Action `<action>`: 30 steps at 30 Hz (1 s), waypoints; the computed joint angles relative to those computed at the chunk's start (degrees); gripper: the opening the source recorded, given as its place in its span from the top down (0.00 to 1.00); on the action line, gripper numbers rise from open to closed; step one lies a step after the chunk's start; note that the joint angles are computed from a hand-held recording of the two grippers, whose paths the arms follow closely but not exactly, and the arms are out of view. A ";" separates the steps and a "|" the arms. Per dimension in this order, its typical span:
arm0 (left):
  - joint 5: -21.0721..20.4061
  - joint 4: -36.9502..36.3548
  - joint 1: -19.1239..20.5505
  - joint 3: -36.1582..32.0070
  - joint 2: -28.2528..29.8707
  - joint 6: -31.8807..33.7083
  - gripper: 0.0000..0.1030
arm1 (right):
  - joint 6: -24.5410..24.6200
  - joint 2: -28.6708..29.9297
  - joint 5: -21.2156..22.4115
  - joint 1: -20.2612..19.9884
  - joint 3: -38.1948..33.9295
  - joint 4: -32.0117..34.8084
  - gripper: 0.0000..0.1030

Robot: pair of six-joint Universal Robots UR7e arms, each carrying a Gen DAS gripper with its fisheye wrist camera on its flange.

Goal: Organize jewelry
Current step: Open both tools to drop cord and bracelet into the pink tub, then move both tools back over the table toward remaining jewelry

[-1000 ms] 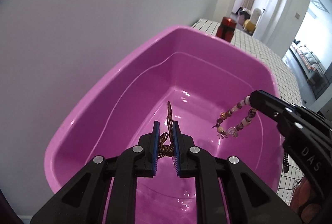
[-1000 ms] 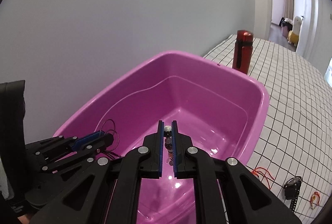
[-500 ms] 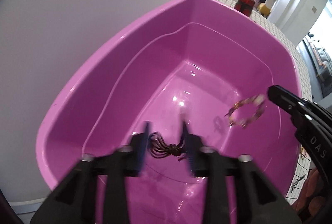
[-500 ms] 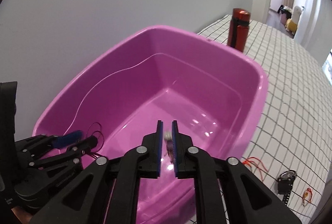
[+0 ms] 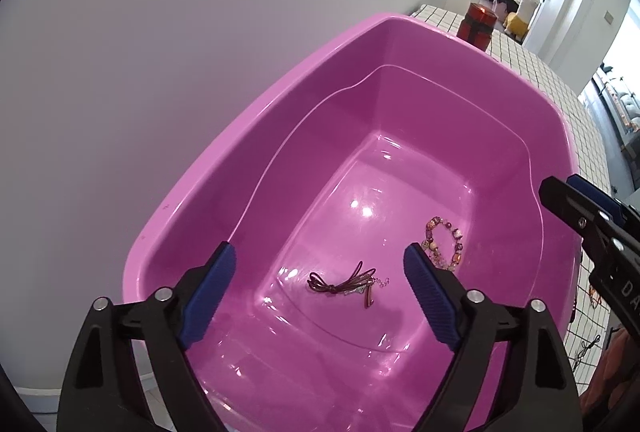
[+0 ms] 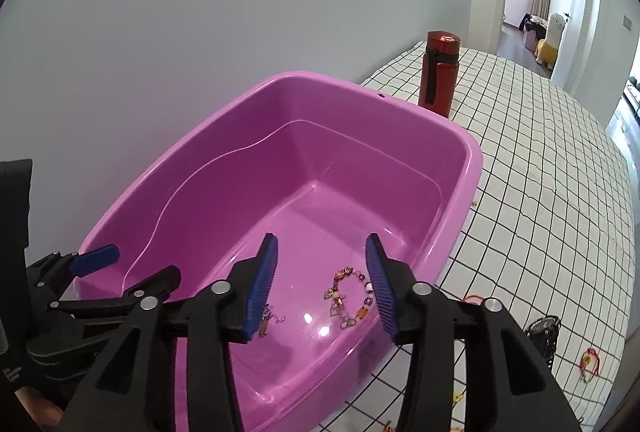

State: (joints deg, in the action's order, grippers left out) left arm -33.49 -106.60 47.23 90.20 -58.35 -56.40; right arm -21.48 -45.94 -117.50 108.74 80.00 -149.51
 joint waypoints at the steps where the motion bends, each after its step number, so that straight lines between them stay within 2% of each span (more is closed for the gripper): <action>1: -0.09 -0.49 -0.13 0.38 -0.35 0.26 0.15 | 0.18 -0.40 -0.16 0.12 0.59 -0.55 0.52; 3: -0.15 -1.29 -0.26 0.53 -0.54 0.90 0.12 | 0.74 -1.59 -0.45 0.28 2.31 -2.34 0.46; 9: 1.09 -3.18 -1.92 2.63 -1.92 3.28 0.08 | 4.38 -5.82 -2.08 0.75 7.73 -5.36 0.39; 17: 0.46 -14.69 -4.63 7.75 -3.99 13.22 0.07 | 9.60 -11.18 -5.66 1.59 16.17 -13.26 0.35; 23: -2.21 -22.73 -6.37 9.80 -3.29 21.00 0.07 | 12.72 -15.45 -10.45 2.00 22.76 -18.49 0.35; 30: -5.32 -32.36 -9.69 11.22 -0.55 29.53 0.06 | 15.87 -24.05 -17.11 1.27 31.62 -22.86 0.35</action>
